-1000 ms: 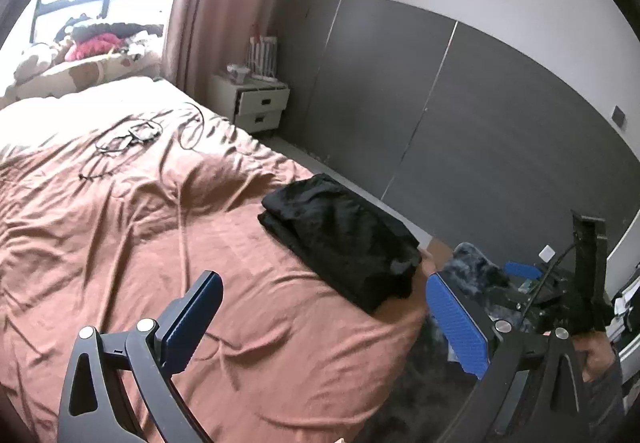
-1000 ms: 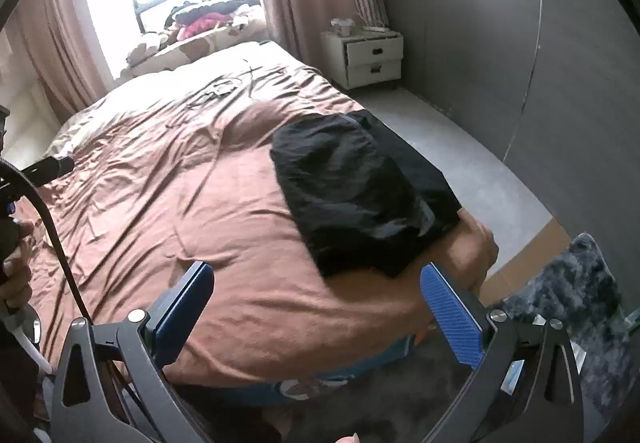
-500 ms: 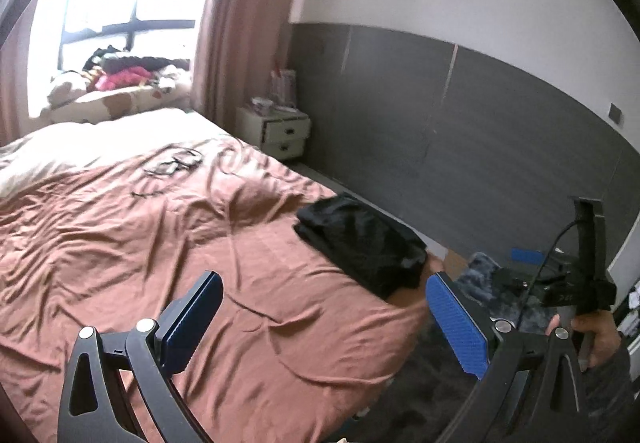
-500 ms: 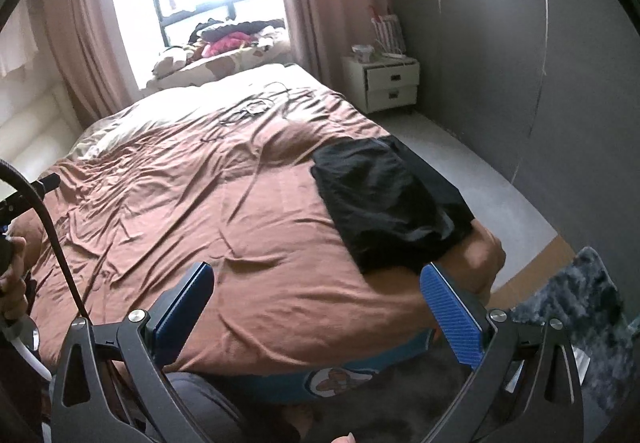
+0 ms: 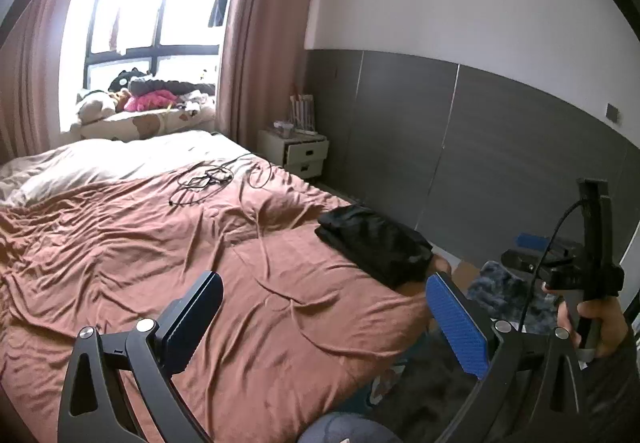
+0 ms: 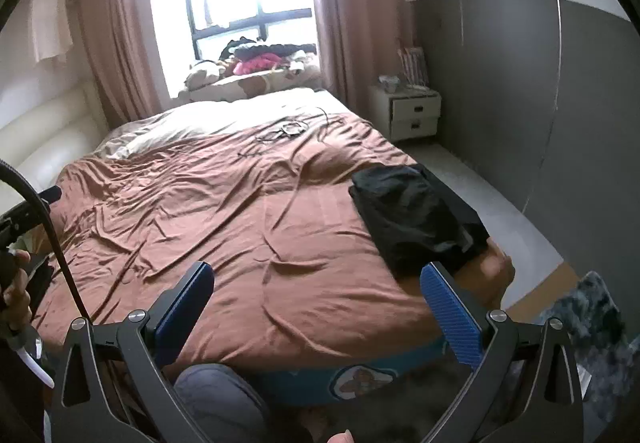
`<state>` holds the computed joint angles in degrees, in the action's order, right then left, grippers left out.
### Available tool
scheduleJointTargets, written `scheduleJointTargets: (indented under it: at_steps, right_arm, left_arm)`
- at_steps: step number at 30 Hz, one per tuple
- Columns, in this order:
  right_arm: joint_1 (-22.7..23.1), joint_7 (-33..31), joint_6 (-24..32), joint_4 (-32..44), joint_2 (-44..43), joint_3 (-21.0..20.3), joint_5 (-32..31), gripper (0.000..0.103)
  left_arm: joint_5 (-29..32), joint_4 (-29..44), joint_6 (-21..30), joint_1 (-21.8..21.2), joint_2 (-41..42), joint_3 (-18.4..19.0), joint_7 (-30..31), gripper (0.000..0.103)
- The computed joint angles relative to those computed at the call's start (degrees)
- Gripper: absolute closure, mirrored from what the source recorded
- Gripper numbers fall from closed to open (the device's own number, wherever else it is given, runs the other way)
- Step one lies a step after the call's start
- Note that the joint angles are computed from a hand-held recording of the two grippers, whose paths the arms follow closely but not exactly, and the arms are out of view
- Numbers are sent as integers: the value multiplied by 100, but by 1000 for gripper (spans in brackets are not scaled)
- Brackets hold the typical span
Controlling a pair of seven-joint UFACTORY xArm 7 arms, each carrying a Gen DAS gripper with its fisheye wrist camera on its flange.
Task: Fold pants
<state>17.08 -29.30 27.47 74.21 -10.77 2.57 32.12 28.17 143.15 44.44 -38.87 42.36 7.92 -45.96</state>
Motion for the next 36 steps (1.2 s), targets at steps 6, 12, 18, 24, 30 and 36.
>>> scheduleJointTargets:
  at_steps: [6,12,18,24,30,36]
  right_arm:
    - [319,-415,-438,-733,-557,-93,326,0]
    - [775,-825,-616,-1323,-1056,-362,697,0]
    - [1216,-1176,-827,-1977,-1711,-633,1156,0]
    - [1590,-1223,-1205,-2520,-2139,-797,1106,0]
    - [1785,-779,-1540,-3066,-2512,-778,874,0]
    - [1719,-109,-1761,-3526,-2889,-484,377,0]
  left_arm:
    - [1108,-2006,-497,-491,-1236,204,-1101,0]
    - [2322,-3205,-470,-870,-2094,158,-2268,0]
    - [3263,-3937,-69,-1055,-2647,-133,-3084,0]
    - [3873,-4626,281,-1035,-3101,-562,-3793,0]
    - [4307,-5166,747,-946,-3445,-1063,-4397,0]
    - [4529,-5412,1224,-768,-3525,-1573,-4691,0]
